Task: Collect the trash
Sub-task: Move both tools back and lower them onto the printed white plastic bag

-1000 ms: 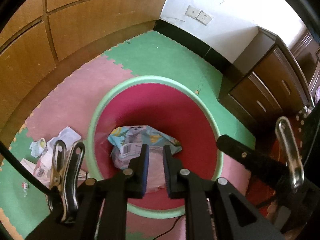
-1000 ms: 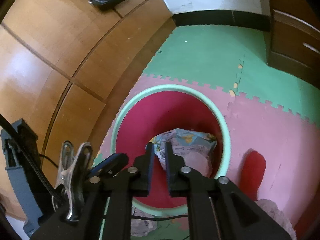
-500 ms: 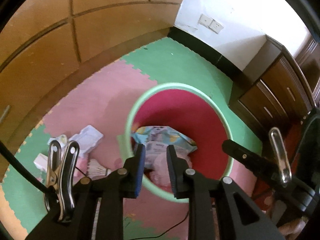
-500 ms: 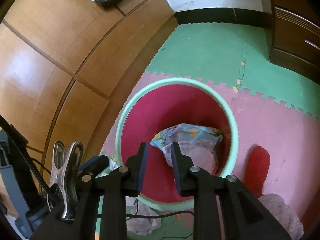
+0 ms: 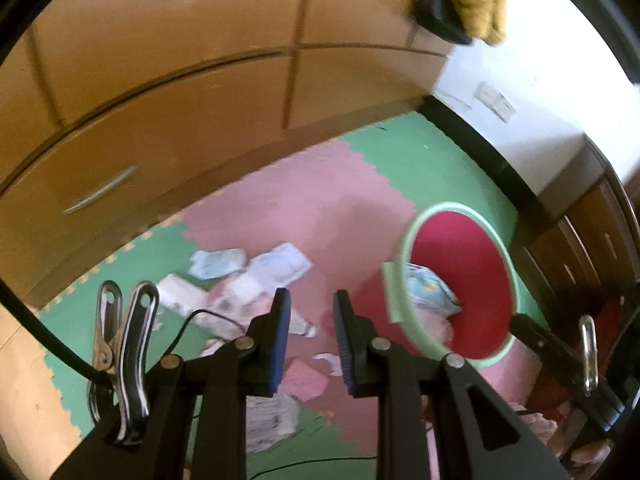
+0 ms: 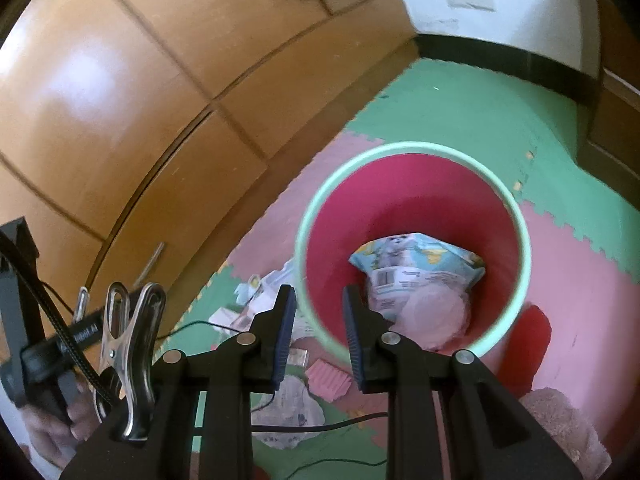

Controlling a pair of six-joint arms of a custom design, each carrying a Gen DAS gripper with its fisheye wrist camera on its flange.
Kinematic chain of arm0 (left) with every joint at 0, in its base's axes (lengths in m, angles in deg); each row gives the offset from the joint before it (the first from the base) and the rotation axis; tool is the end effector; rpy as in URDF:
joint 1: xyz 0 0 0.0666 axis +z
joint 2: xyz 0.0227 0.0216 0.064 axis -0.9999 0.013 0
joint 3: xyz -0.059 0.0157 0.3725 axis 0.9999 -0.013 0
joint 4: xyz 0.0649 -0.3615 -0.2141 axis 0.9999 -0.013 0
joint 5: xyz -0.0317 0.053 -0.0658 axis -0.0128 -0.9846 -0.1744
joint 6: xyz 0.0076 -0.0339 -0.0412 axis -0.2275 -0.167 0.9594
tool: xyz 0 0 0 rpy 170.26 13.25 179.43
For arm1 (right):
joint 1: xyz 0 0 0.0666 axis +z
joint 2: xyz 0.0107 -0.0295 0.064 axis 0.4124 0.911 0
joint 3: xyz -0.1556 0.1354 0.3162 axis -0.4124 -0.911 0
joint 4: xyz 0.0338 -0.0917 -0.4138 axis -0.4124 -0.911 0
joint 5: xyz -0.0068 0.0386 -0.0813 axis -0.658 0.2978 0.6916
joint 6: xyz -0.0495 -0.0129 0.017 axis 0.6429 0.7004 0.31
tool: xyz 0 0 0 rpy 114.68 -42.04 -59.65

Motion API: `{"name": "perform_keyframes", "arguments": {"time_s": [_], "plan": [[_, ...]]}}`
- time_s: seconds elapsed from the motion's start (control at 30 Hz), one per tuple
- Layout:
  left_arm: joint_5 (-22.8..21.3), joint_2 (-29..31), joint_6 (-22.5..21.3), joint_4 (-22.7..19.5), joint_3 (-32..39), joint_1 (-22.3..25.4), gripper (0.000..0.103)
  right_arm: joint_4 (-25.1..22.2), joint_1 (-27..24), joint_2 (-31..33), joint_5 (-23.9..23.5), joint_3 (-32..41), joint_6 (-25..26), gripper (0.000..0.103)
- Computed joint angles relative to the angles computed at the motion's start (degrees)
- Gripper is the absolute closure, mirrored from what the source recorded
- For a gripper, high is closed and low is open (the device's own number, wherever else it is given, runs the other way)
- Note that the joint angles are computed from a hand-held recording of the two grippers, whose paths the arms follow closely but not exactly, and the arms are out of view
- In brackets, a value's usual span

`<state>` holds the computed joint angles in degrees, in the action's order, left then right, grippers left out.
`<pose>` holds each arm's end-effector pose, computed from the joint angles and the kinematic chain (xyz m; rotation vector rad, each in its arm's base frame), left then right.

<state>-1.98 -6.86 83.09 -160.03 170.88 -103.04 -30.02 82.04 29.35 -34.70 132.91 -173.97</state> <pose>0.3980 -0.1051 0.6055 0.4839 2.6143 -0.3096 0.2521 0.3644 0.5757 0.7592 2.3468 0.4127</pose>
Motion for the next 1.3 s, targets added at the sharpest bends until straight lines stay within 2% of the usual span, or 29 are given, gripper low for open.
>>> {"name": "perform_keyframes", "arguments": {"time_s": [0.2, 0.37, 0.57, 0.93, 1.3], "plan": [[-1.3, -1.8, -3.2, -0.7, -0.6, 7.9, 0.081, 0.4, 2.5, 4.6, -0.5, 4.9, 1.1, 0.075], [-4.4, -2.9, -5.4, 0.2, -2.0, 12.9, 0.080, 1.3, 3.8, 8.1, -2.0, 8.1, 2.2, 0.075], [-3.4, -3.1, -6.2, -1.1, -5.2, 17.8, 0.080, 0.5, 4.5, 13.4, -5.5, 12.7, 5.4, 0.074], [-7.0, -3.3, -7.0, -0.5, -13.1, 19.8, 0.080, -1.2, 3.8, 21.2, -12.7, 17.1, 7.3, 0.073], [-9.5, -3.2, -7.5, 0.3, -19.6, 18.5, 0.072, 3.2, 2.6, 21.7, -20.7, 10.3, 3.5, 0.070]]}}
